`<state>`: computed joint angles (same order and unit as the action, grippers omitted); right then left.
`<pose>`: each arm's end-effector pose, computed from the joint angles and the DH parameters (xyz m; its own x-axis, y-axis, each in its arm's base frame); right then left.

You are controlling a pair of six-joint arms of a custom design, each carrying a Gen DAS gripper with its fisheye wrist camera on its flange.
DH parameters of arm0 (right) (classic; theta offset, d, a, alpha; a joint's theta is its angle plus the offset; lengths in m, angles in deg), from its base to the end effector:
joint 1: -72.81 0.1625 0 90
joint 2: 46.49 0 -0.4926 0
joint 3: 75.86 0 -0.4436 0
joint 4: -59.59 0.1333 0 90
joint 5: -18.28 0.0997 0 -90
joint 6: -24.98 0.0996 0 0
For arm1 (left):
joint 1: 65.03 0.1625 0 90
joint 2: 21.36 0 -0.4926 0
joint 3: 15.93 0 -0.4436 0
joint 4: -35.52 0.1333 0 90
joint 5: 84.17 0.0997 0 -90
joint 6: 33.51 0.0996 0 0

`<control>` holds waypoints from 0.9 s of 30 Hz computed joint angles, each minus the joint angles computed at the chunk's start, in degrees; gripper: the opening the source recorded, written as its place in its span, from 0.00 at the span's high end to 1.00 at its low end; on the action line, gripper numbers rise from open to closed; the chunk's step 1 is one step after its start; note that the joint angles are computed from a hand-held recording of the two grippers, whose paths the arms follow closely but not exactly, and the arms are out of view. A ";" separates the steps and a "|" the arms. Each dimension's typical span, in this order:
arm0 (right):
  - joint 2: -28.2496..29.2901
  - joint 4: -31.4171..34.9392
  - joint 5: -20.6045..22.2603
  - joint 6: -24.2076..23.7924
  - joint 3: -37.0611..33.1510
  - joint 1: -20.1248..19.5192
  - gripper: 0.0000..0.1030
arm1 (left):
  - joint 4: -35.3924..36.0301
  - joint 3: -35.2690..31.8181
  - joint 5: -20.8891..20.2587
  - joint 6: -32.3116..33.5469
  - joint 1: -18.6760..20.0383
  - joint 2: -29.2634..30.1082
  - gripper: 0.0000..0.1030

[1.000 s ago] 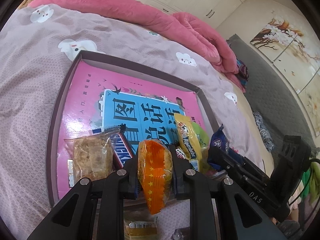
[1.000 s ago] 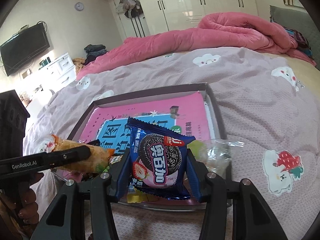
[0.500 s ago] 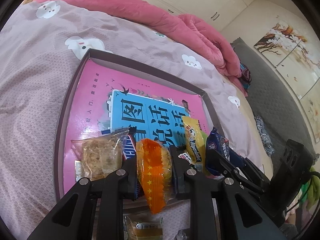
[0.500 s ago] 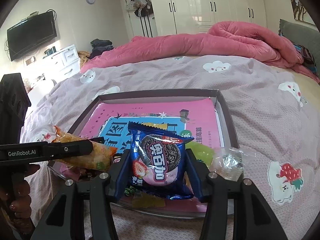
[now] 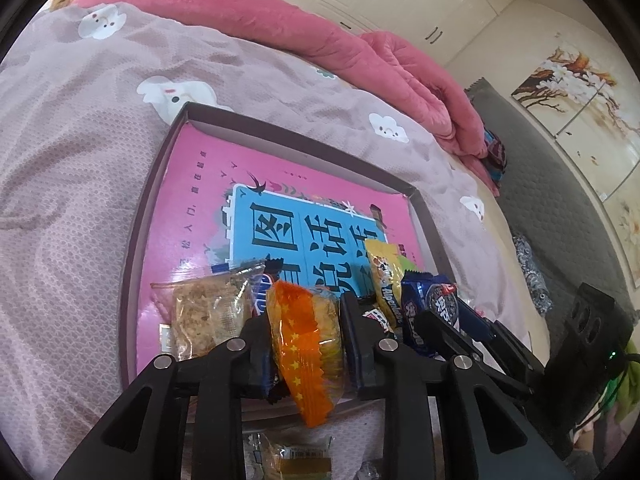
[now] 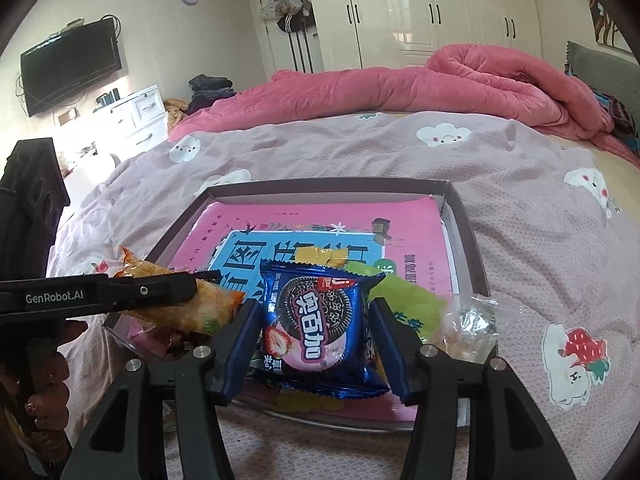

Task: Organize snacks
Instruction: 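Open the left tool to drop the pastry bag in the tray while the right tool releases the cookie packet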

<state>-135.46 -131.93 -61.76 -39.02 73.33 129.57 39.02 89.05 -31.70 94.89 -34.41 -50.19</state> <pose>-0.0763 -0.3910 0.2621 -0.7587 -0.3699 0.5362 -0.6161 0.6749 -0.4061 -0.2918 -0.3981 -0.1263 -0.9728 -0.0034 -0.2314 0.1355 0.8024 -0.5812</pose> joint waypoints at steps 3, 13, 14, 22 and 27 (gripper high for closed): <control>-0.37 0.61 0.41 -0.15 0.12 -0.03 0.46 | 0.08 0.15 -0.62 -0.15 -0.12 -0.18 0.65; -1.08 0.73 1.34 -0.63 0.52 -0.23 0.44 | 0.63 0.58 -2.77 -0.18 -0.79 -0.95 0.54; -1.17 0.73 1.49 -0.58 0.55 -0.31 0.44 | 0.71 0.58 -2.90 -0.09 -0.90 -1.03 0.54; -2.00 0.61 2.79 0.06 0.55 -0.81 0.42 | 1.77 0.46 -5.19 0.76 -2.81 -1.42 0.50; -2.71 0.77 3.73 0.33 0.63 -1.18 0.39 | 2.20 0.48 -6.38 1.23 -3.97 -1.76 0.44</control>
<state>-138.17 -131.17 -58.04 -38.69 73.96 128.39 41.22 89.53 -38.08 96.11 -38.38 -51.94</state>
